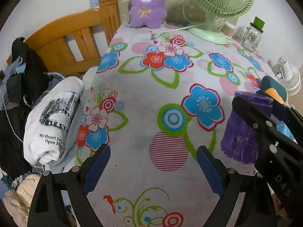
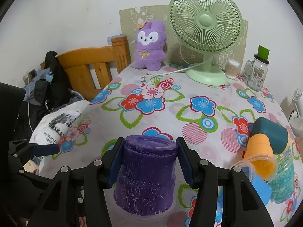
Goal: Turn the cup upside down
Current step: 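Lift the purple cup with the right gripper and carry it over the table, then lower the purple cup rim-down onto the tablecloth and open the right gripper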
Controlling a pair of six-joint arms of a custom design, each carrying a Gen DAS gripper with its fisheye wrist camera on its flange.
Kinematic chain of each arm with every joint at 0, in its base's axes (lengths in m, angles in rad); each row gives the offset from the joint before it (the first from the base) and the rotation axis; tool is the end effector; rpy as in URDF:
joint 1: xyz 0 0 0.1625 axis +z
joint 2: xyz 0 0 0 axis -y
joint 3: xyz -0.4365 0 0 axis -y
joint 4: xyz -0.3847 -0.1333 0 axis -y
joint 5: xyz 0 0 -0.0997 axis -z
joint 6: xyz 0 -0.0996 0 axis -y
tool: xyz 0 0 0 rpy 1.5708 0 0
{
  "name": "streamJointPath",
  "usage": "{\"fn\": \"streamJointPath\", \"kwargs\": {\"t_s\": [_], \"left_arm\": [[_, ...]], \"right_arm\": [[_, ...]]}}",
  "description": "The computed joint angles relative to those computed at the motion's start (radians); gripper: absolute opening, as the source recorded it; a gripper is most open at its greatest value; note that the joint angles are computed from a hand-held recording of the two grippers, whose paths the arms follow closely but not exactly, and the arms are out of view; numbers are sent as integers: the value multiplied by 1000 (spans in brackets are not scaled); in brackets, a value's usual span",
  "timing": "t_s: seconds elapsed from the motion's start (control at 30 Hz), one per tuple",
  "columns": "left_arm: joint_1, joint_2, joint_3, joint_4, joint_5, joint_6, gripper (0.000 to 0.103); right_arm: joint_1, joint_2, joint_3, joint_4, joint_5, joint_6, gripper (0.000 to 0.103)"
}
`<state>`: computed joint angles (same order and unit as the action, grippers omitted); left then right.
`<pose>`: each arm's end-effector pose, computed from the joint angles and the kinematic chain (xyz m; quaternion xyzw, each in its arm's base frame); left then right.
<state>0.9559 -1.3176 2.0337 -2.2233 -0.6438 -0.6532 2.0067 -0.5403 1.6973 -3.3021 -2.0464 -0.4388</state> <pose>-0.1117 -0.5274 0.2665 -0.0029 0.8941 -0.2418 0.3768 0.3585 -0.5620 0.0146 0.3343 -0.8726 0.2749 0.2263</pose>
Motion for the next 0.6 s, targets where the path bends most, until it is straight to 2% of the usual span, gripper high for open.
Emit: {"fn": "streamJointPath", "kwargs": {"t_s": [0.2, 0.47, 0.6], "left_arm": [[34, 8, 8, -79, -55, 35, 93], [50, 29, -5, -34, -46, 23, 88], [52, 24, -2, -11, -48, 16, 88]], "right_arm": [[-9, 26, -13, -47, -20, 1, 57], [-8, 38, -8, -90, -23, -13, 58], [-3, 17, 11, -66, -32, 9, 58]]}}
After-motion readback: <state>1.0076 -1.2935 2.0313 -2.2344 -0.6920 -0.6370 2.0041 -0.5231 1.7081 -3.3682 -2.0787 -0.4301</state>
